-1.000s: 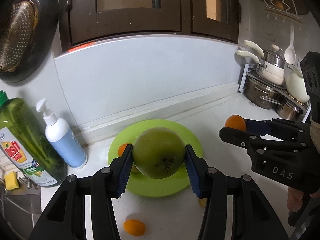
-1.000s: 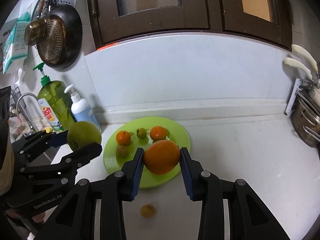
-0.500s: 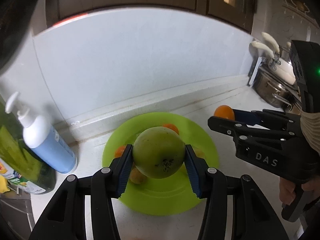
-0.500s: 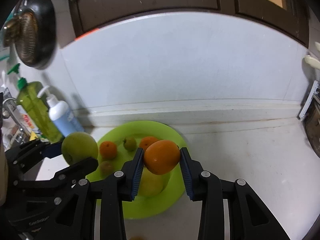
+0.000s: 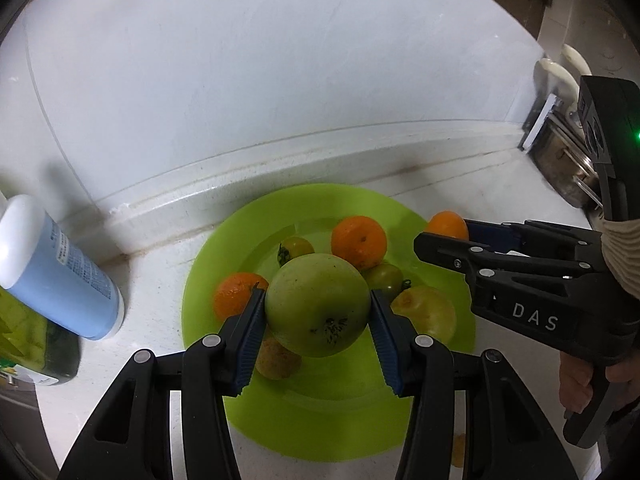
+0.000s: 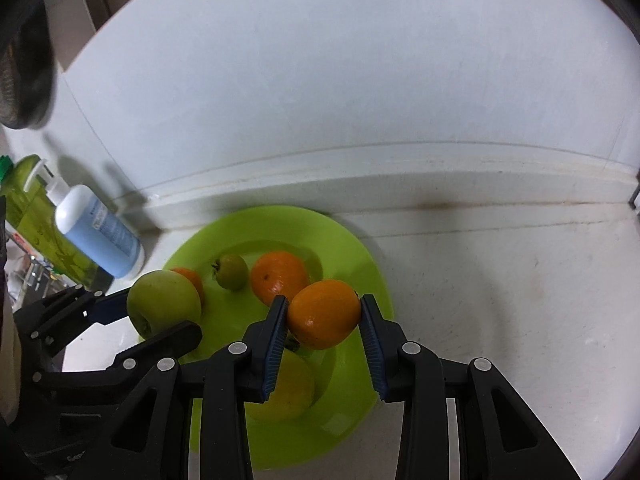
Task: Organize fruits
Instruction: 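Carry the green apple and orange over the green plate with both grippers, then lower both fruits onto the plate and open both grippers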
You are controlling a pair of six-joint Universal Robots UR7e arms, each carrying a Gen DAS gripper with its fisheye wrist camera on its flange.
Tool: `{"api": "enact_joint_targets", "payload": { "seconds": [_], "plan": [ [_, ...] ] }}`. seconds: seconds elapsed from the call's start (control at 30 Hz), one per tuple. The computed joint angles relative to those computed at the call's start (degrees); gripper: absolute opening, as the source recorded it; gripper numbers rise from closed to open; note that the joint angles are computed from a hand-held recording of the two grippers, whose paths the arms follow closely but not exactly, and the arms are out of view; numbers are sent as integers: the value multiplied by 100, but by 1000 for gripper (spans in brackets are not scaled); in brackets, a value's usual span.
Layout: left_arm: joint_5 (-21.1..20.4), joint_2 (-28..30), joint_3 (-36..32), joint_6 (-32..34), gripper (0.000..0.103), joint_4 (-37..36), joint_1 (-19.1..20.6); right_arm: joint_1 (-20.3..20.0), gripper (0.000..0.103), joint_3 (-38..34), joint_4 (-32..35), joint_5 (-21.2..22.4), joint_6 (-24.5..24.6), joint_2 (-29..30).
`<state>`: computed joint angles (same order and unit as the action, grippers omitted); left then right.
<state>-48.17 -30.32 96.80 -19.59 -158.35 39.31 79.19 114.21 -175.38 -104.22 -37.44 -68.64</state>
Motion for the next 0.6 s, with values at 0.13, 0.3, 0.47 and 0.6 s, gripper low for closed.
{"api": "enact_joint_targets", "payload": {
  "seconds": [0.13, 0.3, 0.47, 0.6],
  "plan": [
    [-7, 86, -121, 12, 50, 121, 34, -5, 37, -66, 61, -85, -31, 66],
    [-55, 166, -239, -37, 50, 273, 73, -16, 37, -156, 168, -124, 15, 119],
    [-59, 236, -327, 1, 50, 325, 86, -11, 37, -168, 181, -144, -15, 135],
    [-64, 256, -371, -51, 50, 369, 90, -4, 38, -140, 97, -144, -43, 138]
  ]
}}
